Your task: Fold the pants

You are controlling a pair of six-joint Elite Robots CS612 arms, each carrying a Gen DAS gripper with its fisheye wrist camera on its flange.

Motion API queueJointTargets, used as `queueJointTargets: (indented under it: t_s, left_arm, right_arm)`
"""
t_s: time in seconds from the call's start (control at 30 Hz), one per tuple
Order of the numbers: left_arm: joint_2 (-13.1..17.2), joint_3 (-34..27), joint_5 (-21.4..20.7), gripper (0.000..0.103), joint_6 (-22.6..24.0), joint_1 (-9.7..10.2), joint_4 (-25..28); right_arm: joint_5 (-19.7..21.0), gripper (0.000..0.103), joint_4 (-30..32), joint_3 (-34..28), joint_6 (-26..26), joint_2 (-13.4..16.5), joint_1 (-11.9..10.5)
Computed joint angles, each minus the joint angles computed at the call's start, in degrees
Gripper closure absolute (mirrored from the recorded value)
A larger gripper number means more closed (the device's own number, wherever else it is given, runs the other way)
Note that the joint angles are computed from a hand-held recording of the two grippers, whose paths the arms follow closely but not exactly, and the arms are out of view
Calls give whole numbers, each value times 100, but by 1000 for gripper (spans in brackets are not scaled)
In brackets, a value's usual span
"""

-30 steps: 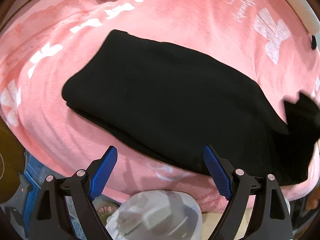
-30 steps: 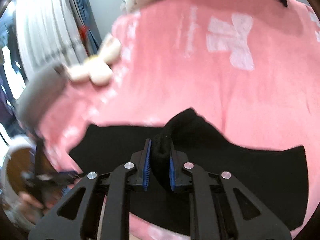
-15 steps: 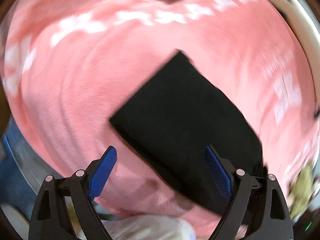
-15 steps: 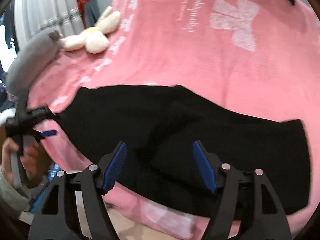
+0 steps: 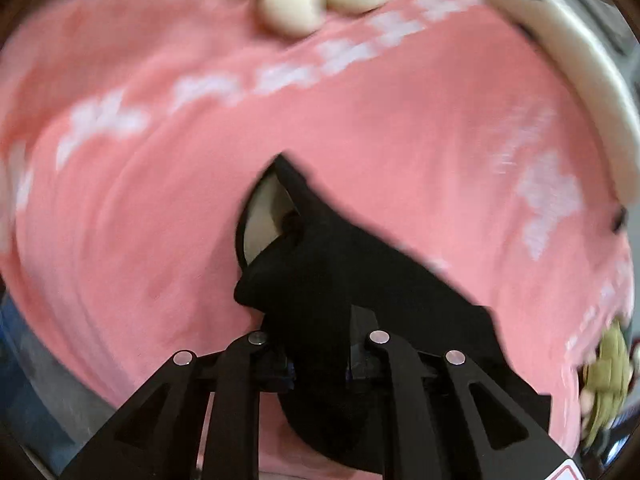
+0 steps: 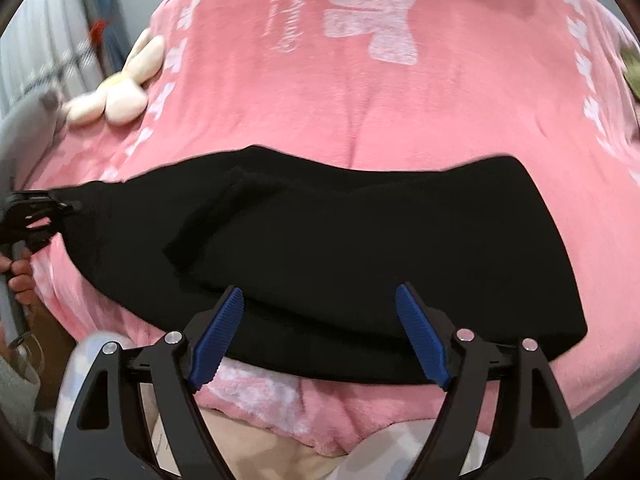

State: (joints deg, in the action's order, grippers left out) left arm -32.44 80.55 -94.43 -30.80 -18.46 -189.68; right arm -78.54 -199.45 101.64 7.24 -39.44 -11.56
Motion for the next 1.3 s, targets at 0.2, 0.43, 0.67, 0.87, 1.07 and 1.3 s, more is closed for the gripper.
queueJointTargets:
  t_s: [0.2,0.43,0.67,0.87,1.07,1.3]
  left_arm:
    - [-458,244,-709,90,944,-418,-455]
    - [-364,139,367,72,2510,-1286,1169]
    - [-334,753,1551,71,2954,-1634,476]
    - [-304,604,1210,53,2512,-1526,1019]
    - [-433,919,1211,53,2779,-1528,799]
    - [-519,1180,993,41,2881,-1366,762]
  right_arm:
    - [599,26,-288,105,822,72,-277]
    - [645,26,-401,309,932,-31,-448]
    - [895,20,-223,437,618,-204,-678]
    - [1985,20,-181,124,949,-56,-756]
    - [3436,20,399,-491,1390,276,-765]
    - [3764,20,1244,-952,1097,482,-519]
